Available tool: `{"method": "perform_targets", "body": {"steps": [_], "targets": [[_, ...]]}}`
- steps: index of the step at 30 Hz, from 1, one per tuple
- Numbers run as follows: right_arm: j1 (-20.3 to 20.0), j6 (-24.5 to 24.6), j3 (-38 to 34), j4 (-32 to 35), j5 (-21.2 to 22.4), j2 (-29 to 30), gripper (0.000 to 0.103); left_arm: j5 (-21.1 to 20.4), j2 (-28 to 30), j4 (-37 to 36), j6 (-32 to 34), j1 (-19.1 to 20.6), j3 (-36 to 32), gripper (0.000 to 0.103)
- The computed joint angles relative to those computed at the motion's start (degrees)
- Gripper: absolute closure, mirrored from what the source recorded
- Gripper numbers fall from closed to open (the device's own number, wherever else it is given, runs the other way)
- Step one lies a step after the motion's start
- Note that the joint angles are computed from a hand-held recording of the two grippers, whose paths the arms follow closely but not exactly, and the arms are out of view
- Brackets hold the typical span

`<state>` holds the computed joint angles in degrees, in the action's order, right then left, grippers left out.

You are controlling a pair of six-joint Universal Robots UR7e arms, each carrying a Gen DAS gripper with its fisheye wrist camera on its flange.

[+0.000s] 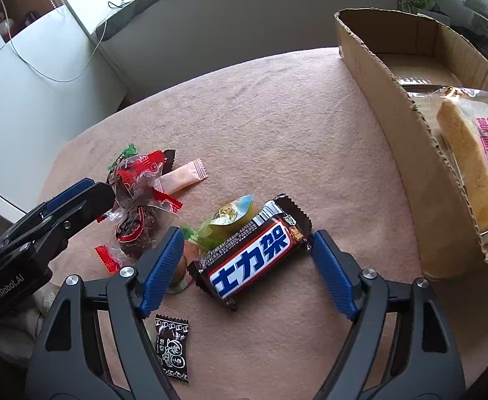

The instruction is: Organize snacks

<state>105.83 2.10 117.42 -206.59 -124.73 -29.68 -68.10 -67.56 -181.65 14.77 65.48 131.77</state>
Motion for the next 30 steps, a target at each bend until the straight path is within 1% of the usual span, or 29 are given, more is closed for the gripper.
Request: {"method": "perform_targets", "body": {"steps": [2, 6, 7, 9, 11, 14, 16, 18, 25, 30], "targets": [[0.2, -0.4, -0.6, 0.9, -0.5, 0.3, 0.027, 0.6, 0.6, 0.1, 0.0, 0.1, -0.5, 0.042], [0.5, -2.0, -0.5, 0.5, -1.5, 0.6, 0.033, 1.3, 1.6, 0.8, 0.1, 0.5, -1.2, 0.042], [0.5, -2.5, -0.3, 0.3, -1.8, 0.6, 0.037, 1.5, 1.7, 1.0, 0.0, 0.6, -1.3, 0.042], [0.3, -3.1, 0.4, -0.1, -1.3, 0.2, 0.039, 1.9, 2.1, 1.0, -0.1, 0.6, -1.4, 0.043], [0.0, -3.2, 1.1, -0.3, -0.7, -0.2, 0.042, 2.6, 2.7, 0.6, -0.3, 0.3, -1.6, 0.048], [-0.1, -3.1, 1.6, 0.0, 0.0, -0.8, 0.045, 3.9, 4.0, -0.6, -0.5, 0.1, -1.9, 0.059], [-0.1, -3.3, 2.1, -0.1, 0.5, -1.0, 0.049, 4.2, 4.5, -1.2, -0.5, 0.3, -2.0, 0.071], [0.0, -4.0, 2.5, -0.5, 0.7, -1.1, 0.052, 4.0, 4.6, -1.5, -0.3, 0.6, -2.0, 0.08], [-0.4, -3.3, 4.0, -1.3, 2.4, -2.1, 0.057, 3.9, 4.3, -3.3, 0.9, 0.1, -1.2, 0.09], [-1.3, -2.6, 5.2, -2.8, 3.8, -2.8, 0.057, 2.6, 3.2, -3.3, 0.8, 0.5, -0.7, 0.091]]}}
